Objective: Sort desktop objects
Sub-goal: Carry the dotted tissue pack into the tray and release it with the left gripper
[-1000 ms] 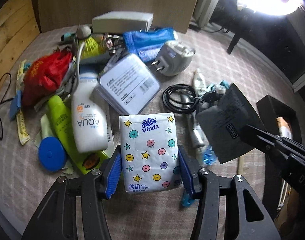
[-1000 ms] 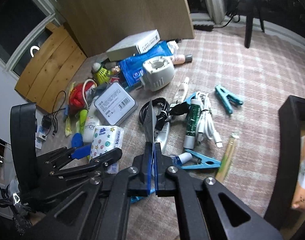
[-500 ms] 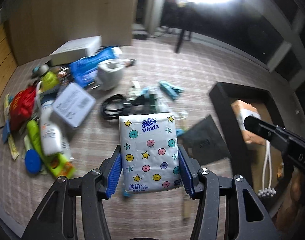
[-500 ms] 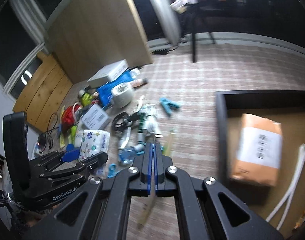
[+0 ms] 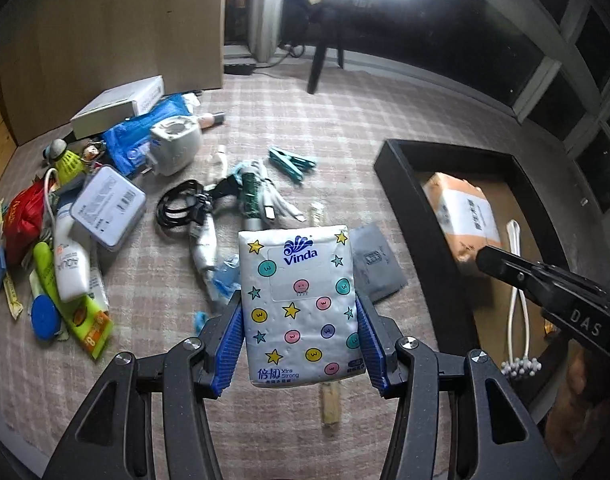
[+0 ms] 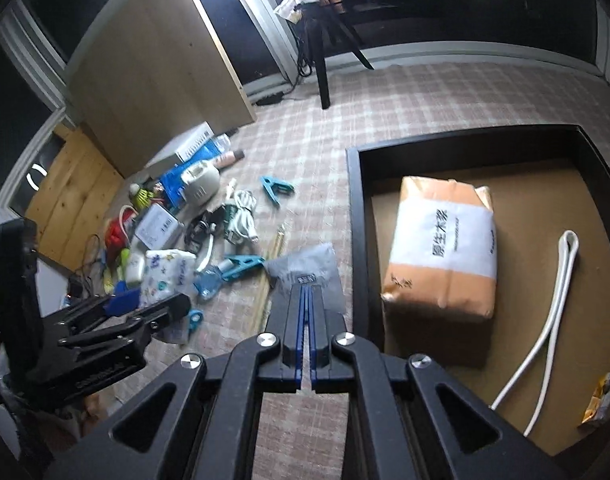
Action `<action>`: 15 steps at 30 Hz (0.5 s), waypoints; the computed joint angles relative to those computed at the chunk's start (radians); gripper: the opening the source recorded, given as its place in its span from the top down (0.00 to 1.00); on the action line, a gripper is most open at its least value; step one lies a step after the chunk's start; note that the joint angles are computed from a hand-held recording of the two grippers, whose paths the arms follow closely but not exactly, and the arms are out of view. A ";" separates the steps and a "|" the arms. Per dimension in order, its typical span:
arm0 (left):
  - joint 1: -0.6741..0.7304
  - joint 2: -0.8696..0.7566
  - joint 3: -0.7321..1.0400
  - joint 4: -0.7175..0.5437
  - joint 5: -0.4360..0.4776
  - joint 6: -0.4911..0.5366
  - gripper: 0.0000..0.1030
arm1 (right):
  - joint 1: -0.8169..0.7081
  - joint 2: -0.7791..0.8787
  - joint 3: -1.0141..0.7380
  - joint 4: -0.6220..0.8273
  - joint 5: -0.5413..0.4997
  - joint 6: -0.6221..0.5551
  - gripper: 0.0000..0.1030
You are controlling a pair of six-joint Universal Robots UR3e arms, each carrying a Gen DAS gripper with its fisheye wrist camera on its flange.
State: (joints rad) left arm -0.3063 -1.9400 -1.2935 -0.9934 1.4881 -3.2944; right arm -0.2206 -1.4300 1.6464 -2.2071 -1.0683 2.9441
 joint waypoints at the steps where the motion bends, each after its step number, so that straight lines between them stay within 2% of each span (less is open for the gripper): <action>1: -0.015 -0.012 0.017 -0.006 -0.002 -0.002 0.52 | -0.009 -0.009 0.008 0.002 -0.005 0.000 0.97; 2: -0.027 -0.022 0.033 -0.011 -0.004 -0.001 0.52 | -0.019 -0.020 0.012 0.010 -0.015 -0.001 0.96; 4: -0.066 -0.058 0.086 -0.031 -0.011 0.004 0.52 | -0.043 -0.050 0.034 0.014 -0.037 -0.004 0.85; 8: -0.149 -0.149 0.229 -0.089 -0.033 0.011 0.52 | -0.106 -0.139 0.109 -0.004 -0.091 -0.022 0.73; 10: -0.191 -0.198 0.312 -0.123 -0.043 0.020 0.52 | -0.154 -0.192 0.156 -0.018 -0.116 -0.035 0.62; 12: -0.233 -0.249 0.399 -0.160 -0.049 0.029 0.52 | -0.207 -0.236 0.190 -0.016 -0.125 -0.050 0.58; 15: -0.287 -0.330 0.540 -0.224 -0.057 0.033 0.52 | -0.290 -0.294 0.230 0.002 -0.130 -0.077 0.56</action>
State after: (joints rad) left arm -0.5934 -2.2704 -0.7538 -1.2175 1.4310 -3.2614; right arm -0.5102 -1.7240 1.8763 -2.2050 -1.1983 2.8668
